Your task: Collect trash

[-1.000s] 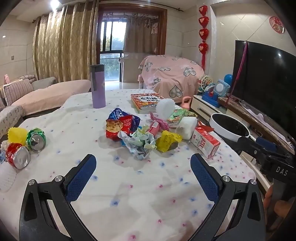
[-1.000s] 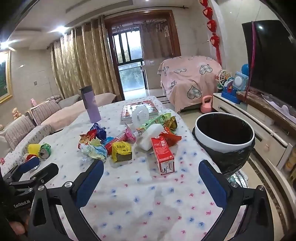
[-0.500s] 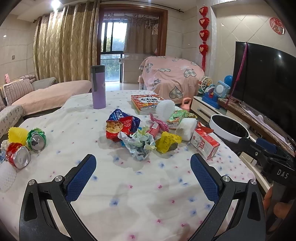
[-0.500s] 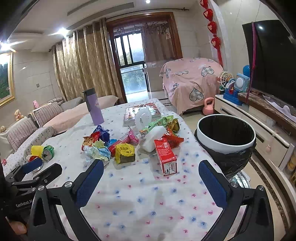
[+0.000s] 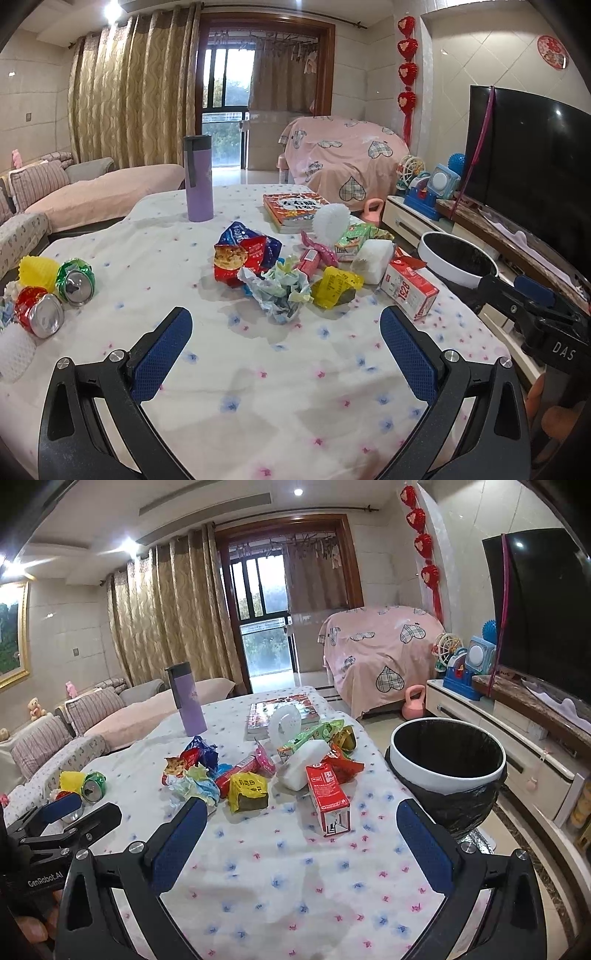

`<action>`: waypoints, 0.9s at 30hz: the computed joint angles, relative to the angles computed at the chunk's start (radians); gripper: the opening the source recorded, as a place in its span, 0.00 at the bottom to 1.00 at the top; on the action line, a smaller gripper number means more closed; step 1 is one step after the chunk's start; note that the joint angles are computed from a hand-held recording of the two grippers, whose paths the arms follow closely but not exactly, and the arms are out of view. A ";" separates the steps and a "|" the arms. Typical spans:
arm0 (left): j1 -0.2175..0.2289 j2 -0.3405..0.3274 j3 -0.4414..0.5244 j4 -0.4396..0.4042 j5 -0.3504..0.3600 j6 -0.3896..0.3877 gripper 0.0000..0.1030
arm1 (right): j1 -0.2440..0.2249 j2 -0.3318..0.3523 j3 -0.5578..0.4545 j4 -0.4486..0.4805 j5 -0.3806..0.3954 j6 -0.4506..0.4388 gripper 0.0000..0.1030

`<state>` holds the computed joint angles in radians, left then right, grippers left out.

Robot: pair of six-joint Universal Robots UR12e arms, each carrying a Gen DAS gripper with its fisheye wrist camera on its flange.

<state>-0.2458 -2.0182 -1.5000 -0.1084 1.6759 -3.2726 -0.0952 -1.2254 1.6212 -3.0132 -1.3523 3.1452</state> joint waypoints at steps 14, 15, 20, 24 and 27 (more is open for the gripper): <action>0.001 0.003 -0.004 0.003 -0.001 0.001 1.00 | -0.003 0.001 0.002 0.005 0.017 0.001 1.00; 0.001 0.003 -0.004 0.003 -0.003 0.001 1.00 | -0.003 0.001 0.002 0.006 0.018 0.002 1.00; 0.001 0.001 -0.002 -0.002 -0.003 0.000 1.00 | -0.004 0.004 -0.001 0.012 0.024 0.003 1.00; 0.001 0.000 0.000 -0.010 -0.005 -0.003 1.00 | -0.006 0.005 -0.001 0.016 0.031 0.005 1.00; 0.002 -0.004 0.004 -0.021 -0.010 -0.006 1.00 | -0.008 0.007 -0.001 0.021 0.037 0.006 1.00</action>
